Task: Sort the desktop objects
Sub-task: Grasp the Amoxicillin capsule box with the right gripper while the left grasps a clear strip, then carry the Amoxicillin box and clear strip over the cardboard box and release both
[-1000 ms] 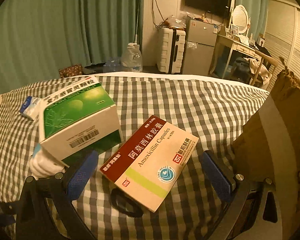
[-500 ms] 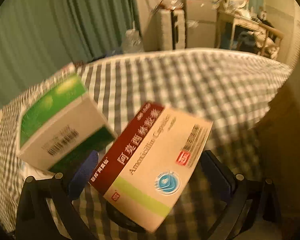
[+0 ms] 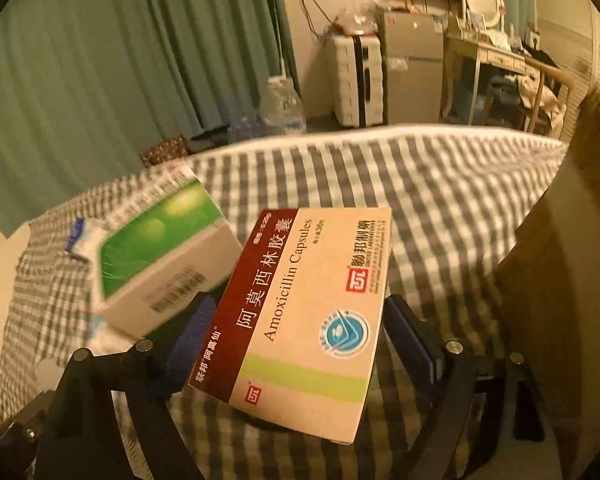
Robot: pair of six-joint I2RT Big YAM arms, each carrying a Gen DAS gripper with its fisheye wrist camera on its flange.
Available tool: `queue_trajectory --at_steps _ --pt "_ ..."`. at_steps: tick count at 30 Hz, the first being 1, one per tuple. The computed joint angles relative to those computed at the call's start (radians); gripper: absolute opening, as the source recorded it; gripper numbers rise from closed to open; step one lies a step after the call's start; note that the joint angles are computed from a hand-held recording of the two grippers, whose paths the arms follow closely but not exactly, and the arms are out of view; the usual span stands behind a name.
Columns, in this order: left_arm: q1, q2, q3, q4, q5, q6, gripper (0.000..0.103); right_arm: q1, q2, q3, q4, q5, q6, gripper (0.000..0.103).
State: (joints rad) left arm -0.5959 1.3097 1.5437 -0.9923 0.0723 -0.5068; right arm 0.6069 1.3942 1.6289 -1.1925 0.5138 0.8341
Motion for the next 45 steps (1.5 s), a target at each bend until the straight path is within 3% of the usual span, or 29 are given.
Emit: queue_trajectory --at_steps 7,13,19,22,23,25,26,27,31,35,38,39,40,41,42,45 --pt "-0.037 -0.033 0.042 -0.008 -0.109 0.091 0.007 0.039 -0.044 0.047 -0.040 0.026 0.059 0.086" --pt "-0.057 -0.074 0.074 -0.042 -0.155 0.121 0.004 0.075 -0.079 0.110 -0.058 0.069 0.086 0.085" --pt "-0.060 -0.119 0.101 -0.075 -0.168 0.126 0.004 0.181 -0.062 0.238 -0.113 0.173 0.061 0.085" --pt "-0.011 -0.093 0.129 -0.157 -0.064 0.078 0.007 0.238 -0.066 0.284 -0.143 0.225 0.065 0.085" --pt "0.013 -0.075 0.135 -0.198 -0.017 0.043 0.014 0.261 -0.070 0.297 -0.154 0.249 0.067 0.085" --pt "0.048 -0.048 0.126 -0.248 0.042 -0.023 0.046 0.312 -0.068 0.349 -0.210 0.310 0.073 0.086" --pt "0.066 -0.035 0.112 -0.267 0.072 -0.068 0.073 0.333 -0.066 0.372 -0.235 0.339 0.076 0.086" --pt "0.077 -0.029 0.097 -0.269 0.090 -0.098 0.080 0.355 -0.067 0.391 -0.257 0.369 0.076 0.086" --pt "0.111 0.036 0.065 -0.299 0.126 -0.201 0.082 0.439 -0.066 0.494 -0.373 0.491 0.078 0.086" --pt "0.108 0.101 0.059 -0.288 0.145 -0.244 0.082 0.500 -0.074 0.553 -0.467 0.599 0.075 0.086" --pt "0.103 0.166 0.074 -0.302 0.135 -0.309 0.082 0.512 -0.118 0.518 -0.452 0.639 0.055 0.086" --pt "0.094 0.168 0.078 -0.294 0.104 -0.325 0.079 0.514 -0.132 0.507 -0.454 0.643 0.057 0.086" --pt "0.076 0.175 0.096 -0.301 0.055 -0.311 0.068 0.508 -0.148 0.488 -0.445 0.648 0.057 0.086" --pt "0.049 0.195 0.131 -0.337 -0.018 -0.263 0.036 0.497 -0.169 0.463 -0.429 0.648 0.050 0.086" --pt "0.036 0.199 0.138 -0.338 -0.033 -0.235 0.012 0.485 -0.184 0.444 -0.417 0.641 0.045 0.086" --pt "0.024 0.187 0.130 -0.317 -0.019 -0.204 0.007 0.455 -0.238 0.382 -0.379 0.613 0.036 0.086"
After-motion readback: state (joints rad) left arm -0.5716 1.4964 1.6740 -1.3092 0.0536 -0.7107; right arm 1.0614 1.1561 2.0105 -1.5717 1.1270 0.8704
